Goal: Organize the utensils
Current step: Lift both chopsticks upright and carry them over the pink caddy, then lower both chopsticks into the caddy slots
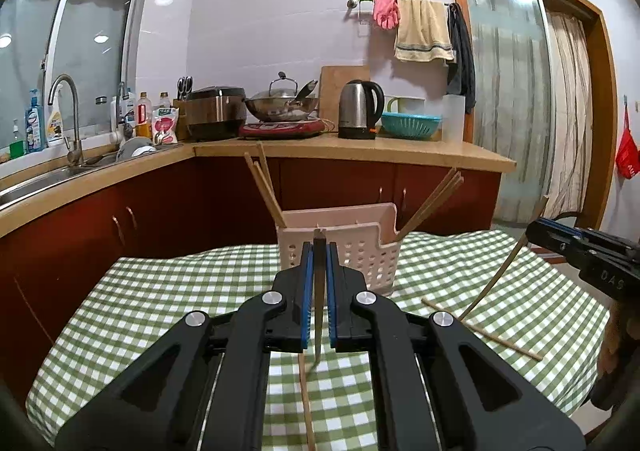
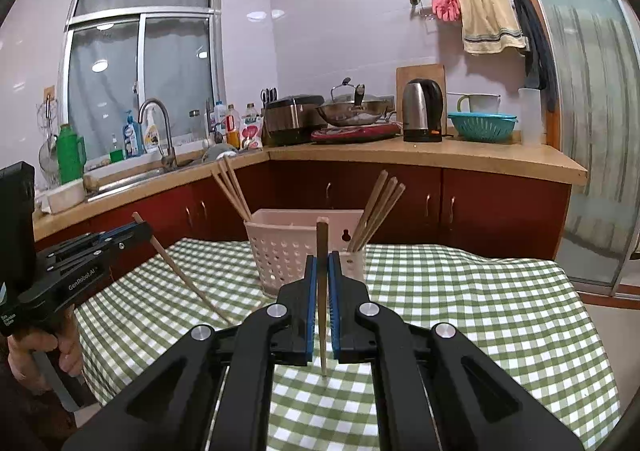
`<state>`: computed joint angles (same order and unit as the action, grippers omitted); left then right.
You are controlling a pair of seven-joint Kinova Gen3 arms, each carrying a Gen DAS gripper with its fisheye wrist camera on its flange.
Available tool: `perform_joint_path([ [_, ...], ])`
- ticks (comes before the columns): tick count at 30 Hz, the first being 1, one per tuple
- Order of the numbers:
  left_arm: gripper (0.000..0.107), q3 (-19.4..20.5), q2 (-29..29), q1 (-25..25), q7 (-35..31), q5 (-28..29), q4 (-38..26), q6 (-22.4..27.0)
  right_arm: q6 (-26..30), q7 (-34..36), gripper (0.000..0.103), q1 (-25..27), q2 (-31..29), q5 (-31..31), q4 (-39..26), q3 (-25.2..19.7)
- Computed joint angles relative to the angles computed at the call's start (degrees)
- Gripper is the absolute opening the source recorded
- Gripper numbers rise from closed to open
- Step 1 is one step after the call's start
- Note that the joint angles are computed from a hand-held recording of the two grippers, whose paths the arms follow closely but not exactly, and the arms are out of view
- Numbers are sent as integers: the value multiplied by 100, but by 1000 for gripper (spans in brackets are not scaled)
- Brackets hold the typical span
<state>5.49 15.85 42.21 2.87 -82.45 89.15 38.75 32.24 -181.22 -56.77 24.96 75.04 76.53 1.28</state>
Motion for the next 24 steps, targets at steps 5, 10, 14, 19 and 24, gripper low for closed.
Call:
perform_joint_path([
  [5, 7, -33, -66, -164, -243, 121, -261, -286, -100, -83, 6, 26, -2, 207, -202, 68],
  [10, 7, -152, -73, -208, -311, -91, -586, -478, -253, -126, 6, 107, 40, 475, -499, 134],
  [14, 7, -236, 8, -251, -321, -381, -943, -621, -310, -92, 6, 145, 131, 711, -833, 198],
  [19, 7, -383, 266, -322, -464, -467, -1496, -771, -474, 205, 6, 274, 408, 631, -1453, 291],
  [24, 7, -679, 641, -325, -728, -202, -2096, -934, -636, 1026, 6, 471, 786, -137, -2153, 366],
])
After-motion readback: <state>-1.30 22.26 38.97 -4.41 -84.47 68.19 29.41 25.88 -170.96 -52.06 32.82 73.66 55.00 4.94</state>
